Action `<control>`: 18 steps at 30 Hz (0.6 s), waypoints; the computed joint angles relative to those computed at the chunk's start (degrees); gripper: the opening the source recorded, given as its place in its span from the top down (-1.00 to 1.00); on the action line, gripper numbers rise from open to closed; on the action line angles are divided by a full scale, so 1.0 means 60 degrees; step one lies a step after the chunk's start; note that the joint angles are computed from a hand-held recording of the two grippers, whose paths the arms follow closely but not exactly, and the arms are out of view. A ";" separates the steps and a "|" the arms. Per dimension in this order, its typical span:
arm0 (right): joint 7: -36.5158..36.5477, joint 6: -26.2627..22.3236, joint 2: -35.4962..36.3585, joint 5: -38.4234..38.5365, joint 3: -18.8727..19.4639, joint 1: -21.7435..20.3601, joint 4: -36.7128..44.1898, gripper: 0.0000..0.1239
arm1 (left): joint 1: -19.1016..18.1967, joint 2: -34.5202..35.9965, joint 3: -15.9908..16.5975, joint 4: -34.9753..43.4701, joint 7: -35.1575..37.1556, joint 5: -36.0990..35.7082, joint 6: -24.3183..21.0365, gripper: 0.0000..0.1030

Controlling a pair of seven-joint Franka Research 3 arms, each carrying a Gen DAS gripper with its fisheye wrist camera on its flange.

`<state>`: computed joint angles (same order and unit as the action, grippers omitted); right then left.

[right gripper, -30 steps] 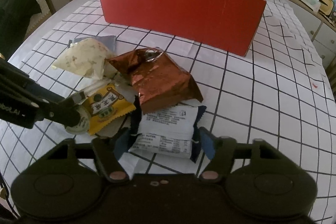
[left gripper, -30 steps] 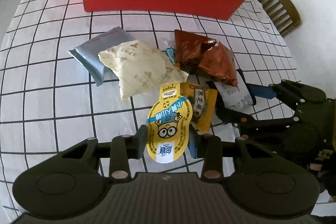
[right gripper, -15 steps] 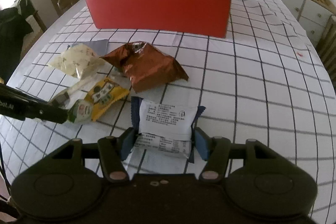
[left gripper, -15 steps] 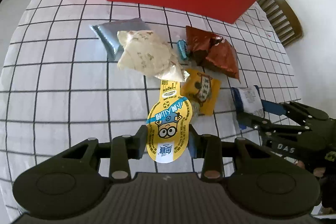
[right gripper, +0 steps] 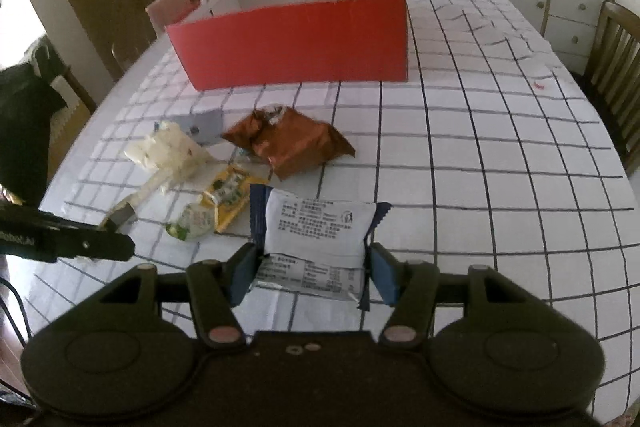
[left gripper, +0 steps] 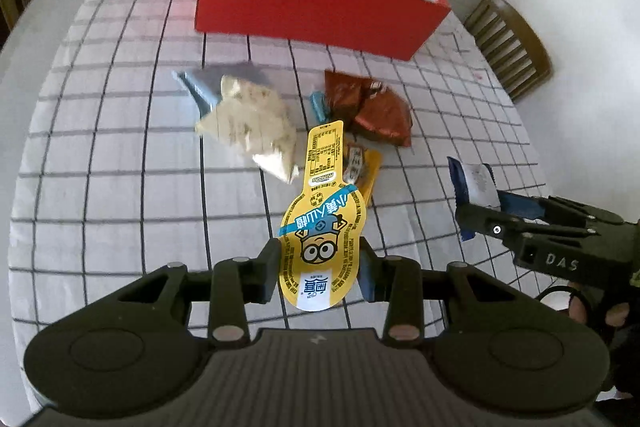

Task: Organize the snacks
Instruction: 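Lift both held snacks and carry them over the red box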

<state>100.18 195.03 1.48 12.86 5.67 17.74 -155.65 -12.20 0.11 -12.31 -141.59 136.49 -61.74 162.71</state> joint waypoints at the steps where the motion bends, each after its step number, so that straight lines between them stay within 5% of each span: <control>1: -0.0013 0.0012 -0.0072 0.0057 -0.0003 0.0009 0.0006 0.05 | -0.0013 -0.0074 -0.0014 -0.0012 0.0045 -0.0044 0.0065 0.27; 12: -0.2396 0.0263 -0.0468 0.2061 0.0144 0.0013 0.0954 0.05 | -0.0466 -0.0244 -0.0003 0.0701 -0.0074 0.0243 0.1438 0.27; 18: -0.4182 0.0293 -0.0060 0.3234 -0.0026 0.0119 0.2062 0.05 | -0.0331 0.0238 -0.0033 0.1155 -0.3279 0.4108 0.2326 0.27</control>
